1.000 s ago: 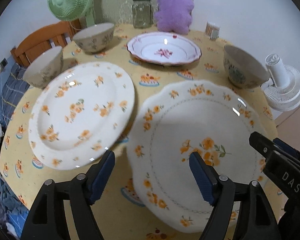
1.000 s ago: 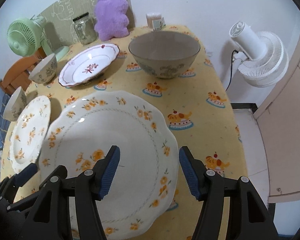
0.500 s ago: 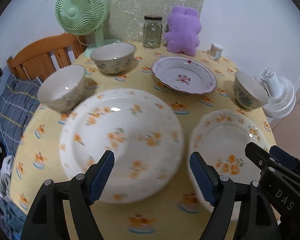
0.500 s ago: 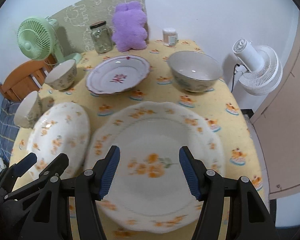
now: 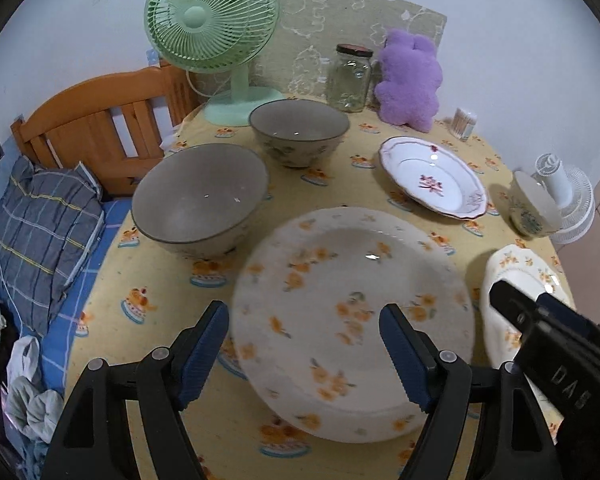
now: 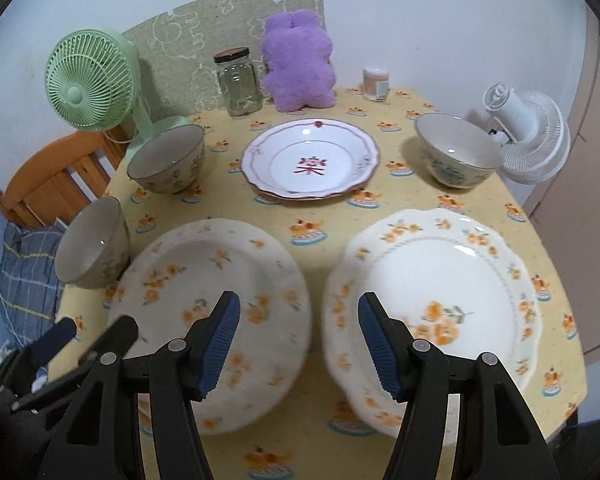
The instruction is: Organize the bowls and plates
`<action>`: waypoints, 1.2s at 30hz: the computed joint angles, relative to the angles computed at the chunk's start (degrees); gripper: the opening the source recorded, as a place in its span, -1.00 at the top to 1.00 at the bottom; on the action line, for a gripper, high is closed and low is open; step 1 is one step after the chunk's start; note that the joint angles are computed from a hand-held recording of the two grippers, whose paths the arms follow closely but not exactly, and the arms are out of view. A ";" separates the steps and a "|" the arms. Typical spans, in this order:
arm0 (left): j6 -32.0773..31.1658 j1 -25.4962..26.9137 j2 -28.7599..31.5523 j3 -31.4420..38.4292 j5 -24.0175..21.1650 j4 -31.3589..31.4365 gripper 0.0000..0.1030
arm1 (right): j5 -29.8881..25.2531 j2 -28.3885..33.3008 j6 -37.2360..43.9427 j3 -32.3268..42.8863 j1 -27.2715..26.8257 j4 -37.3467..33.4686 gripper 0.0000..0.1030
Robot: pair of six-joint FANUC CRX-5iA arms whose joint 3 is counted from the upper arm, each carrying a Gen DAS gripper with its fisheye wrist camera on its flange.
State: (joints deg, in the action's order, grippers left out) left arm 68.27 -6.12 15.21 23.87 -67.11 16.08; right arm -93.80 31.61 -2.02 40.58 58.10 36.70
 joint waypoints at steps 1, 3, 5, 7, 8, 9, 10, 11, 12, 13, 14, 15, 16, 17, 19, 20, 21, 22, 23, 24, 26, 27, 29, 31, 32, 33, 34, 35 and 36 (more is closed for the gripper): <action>0.02 0.16 0.38 0.31 -0.15 -0.13 -0.54 | -0.60 0.98 0.43 1.51 -0.27 -0.01 -0.27; 0.24 0.30 1.71 1.65 -0.66 -0.86 -0.54 | -0.70 2.38 1.47 3.55 -0.89 -0.04 -0.27; 1.13 -0.08 2.98 2.97 -0.74 -2.24 -0.54 | -0.12 3.07 2.36 4.28 -1.52 -0.29 -0.27; 2.39 -0.51 4.26 4.12 -0.66 -3.36 -0.54 | 1.07 3.95 4.07 5.08 -2.51 -0.74 -0.27; 3.37 -0.90 5.25 5.08 -0.84 -4.22 -0.54 | 1.64 4.22 4.86 5.12 -2.94 -1.00 -0.27; 4.05 -1.20 6.05 5.88 -1.09 -4.91 -0.52 | 2.41 4.42 5.68 5.04 -3.46 -1.41 -0.27; 4.28 -1.33 6.50 6.27 -1.20 -5.16 -0.52 | 3.33 4.44 6.16 4.70 -3.96 -1.82 -0.27; 4.70 -1.53 7.09 6.84 -1.29 -5.55 -0.52 | 4.29 4.56 6.76 4.48 -4.60 -2.46 -0.27; 5.44 -1.74 7.80 7.67 -1.58 -6.17 -0.52 | 4.87 4.62 7.18 4.31 -5.00 -2.87 -0.27; 5.93 -1.85 8.29 8.22 -1.94 -6.40 -0.52 | 5.42 4.81 7.91 4.29 -5.51 -3.42 -0.27; 6.38 -1.94 8.82 8.78 -2.32 -6.60 -0.52 | 5.71 5.07 8.69 4.47 -5.94 -3.95 -0.27; 6.93 -2.13 9.32 9.28 -2.62 -7.13 -0.52 | 5.93 5.48 9.74 4.83 -6.47 -4.59 -0.27; 7.15 -2.30 9.54 9.50 -2.86 -7.42 -0.51 | 6.09 5.70 10.20 4.95 -6.69 -4.95 -0.27; 7.26 -2.43 9.88 9.81 -3.31 -7.58 -0.51 | 6.37 5.85 10.79 5.04 -7.03 -5.59 -0.27; 7.43 -2.64 10.36 10.14 -4.06 -7.76 -0.51 | 6.80 6.05 11.66 5.18 -7.74 -7.31 -0.27; 7.87 -2.75 10.66 10.42 -4.51 -8.04 -0.51 | 6.84 6.12 11.92 5.20 -8.00 -7.92 -0.26; 8.18 -2.75 10.88 10.61 -4.82 -8.07 -0.50 | 6.79 6.32 12.31 5.41 -8.26 -8.45 -0.26; 8.52 -2.77 11.11 10.80 -5.14 -8.13 -0.49 | 6.84 6.45 12.70 5.56 -8.56 -9.18 -0.26; 8.99 -2.87 11.60 11.37 -5.84 -8.42 -0.48 | 6.46 6.80 13.08 6.07 -8.88 -9.99 -0.26; 9.10 -2.92 11.90 11.66 -6.14 -8.44 -0.47 | 6.42 6.89 13.22 6.10 -9.04 -10.51 -0.26; 8.86 -2.91 11.95 11.39 -5.65 -7.78 -0.47 | 7.36 6.54 13.06 5.24 -9.17 -10.77 -0.27; 8.86 -2.95 11.94 11.38 -5.65 -7.76 -0.47 | 7.45 6.53 13.04 5.13 -9.11 -10.60 -0.27; 9.09 -3.01 11.98 11.62 -5.97 -8.03 -0.47 | 7.14 6.64 13.22 5.25 -8.98 -10.55 -0.26; 9.04 -2.99 12.49 12.47 -6.85 -8.00 -0.46 | 6.08 7.27 13.78 6.50 -8.93 -10.76 -0.26; 8.84 -2.95 12.58 12.68 -7.14 -8.02 -0.45 | 5.55 7.61 14.04 7.19 -8.94 -10.91 -0.26; 8.52 -2.94 12.38 12.62 -7.26 -8.32 -0.43 | 4.92 7.92 14.18 7.90 -8.90 -11.13 -0.26; 8.16 -2.95 12.16 12.43 -7.20 -8.59 -0.43 | 4.20 8.25 14.27 8.69 -8.84 -11.49 -0.27; 7.81 -2.82 11.91 12.22 -7.38 -8.75 -0.43 | 4.02 8.29 14.15 8.95 -8.80 -11.81 -0.27; 7.69 -2.68 11.81 12.12 -7.59 -8.73 -0.43 | 4.19 7.98 13.69 8.67 -8.68 -12.31 -0.27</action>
